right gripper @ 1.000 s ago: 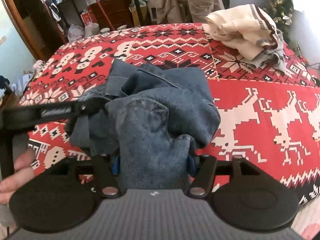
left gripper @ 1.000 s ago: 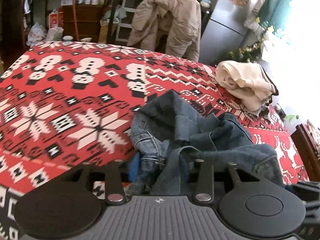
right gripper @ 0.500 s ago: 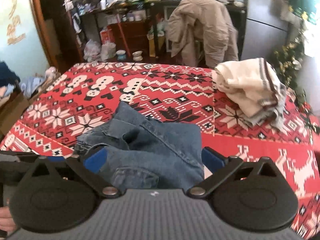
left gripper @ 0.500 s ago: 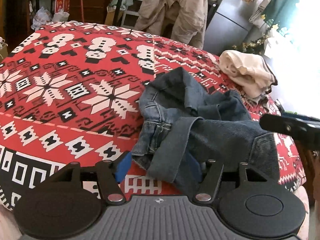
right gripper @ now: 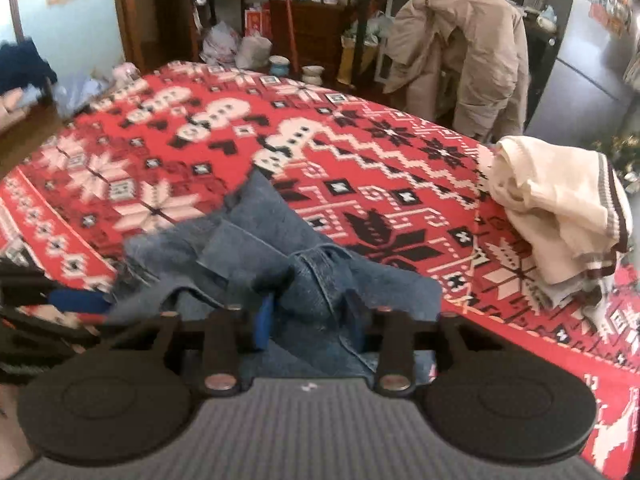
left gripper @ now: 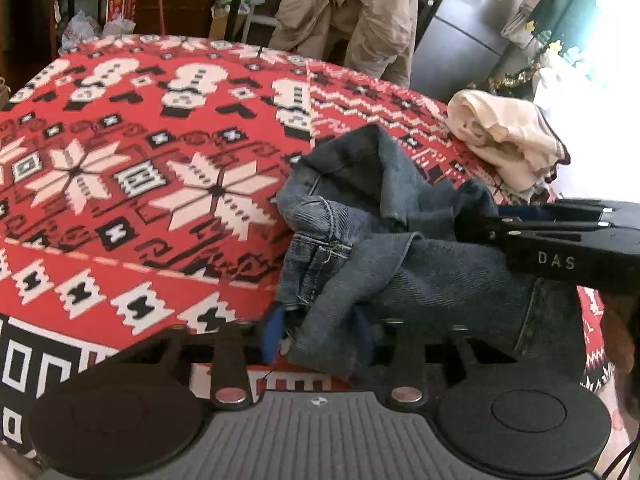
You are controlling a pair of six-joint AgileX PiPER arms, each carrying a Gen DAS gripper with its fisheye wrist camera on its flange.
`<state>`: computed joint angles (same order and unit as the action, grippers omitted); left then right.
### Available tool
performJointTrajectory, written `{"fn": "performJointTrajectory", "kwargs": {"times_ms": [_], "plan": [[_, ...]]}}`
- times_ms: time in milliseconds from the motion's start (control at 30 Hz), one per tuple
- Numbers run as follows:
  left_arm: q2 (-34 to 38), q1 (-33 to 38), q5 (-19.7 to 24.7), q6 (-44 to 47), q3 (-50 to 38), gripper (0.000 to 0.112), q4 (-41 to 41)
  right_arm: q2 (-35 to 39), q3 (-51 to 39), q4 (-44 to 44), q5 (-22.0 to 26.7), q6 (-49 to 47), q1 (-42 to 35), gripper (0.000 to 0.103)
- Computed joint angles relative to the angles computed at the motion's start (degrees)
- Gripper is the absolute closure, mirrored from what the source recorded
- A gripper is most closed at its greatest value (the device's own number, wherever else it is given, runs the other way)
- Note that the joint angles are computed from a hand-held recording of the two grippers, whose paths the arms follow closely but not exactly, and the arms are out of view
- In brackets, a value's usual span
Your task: Fold clothes
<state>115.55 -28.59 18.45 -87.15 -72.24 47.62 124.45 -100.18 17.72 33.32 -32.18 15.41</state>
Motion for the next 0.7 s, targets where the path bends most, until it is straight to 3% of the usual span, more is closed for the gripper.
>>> {"fn": "performJointTrajectory", "kwargs": {"times_ms": [33, 200, 433, 633, 700], "plan": [[-0.46, 0.06, 0.32, -1.71, 0.11, 0.098, 1.29, -0.64, 1.20, 0.51, -1.05, 0.21, -0.17, 0.073], [-2.94, 1.49, 0.11, -8.52, -0.24, 0.105, 7.48, -6.11, 5.91, 2.79, -3.22, 2.86, -2.05, 0.084], [0.57, 1.69, 2.04, -0.97, -11.23, 0.105, 6.41, -15.75, 11.08, 9.14, -4.64, 4.09, -7.06, 0.086], [7.22, 1.28, 6.71, 15.66, -22.72, 0.104, -7.03, -19.60, 13.49, 4.74, -5.58, 11.36, -12.37, 0.093], [8.08, 1.28, 7.82, 18.93, -23.22, 0.096, -10.78, -19.32, 14.36, 4.77, -5.21, 12.57, -14.07, 0.093]]}}
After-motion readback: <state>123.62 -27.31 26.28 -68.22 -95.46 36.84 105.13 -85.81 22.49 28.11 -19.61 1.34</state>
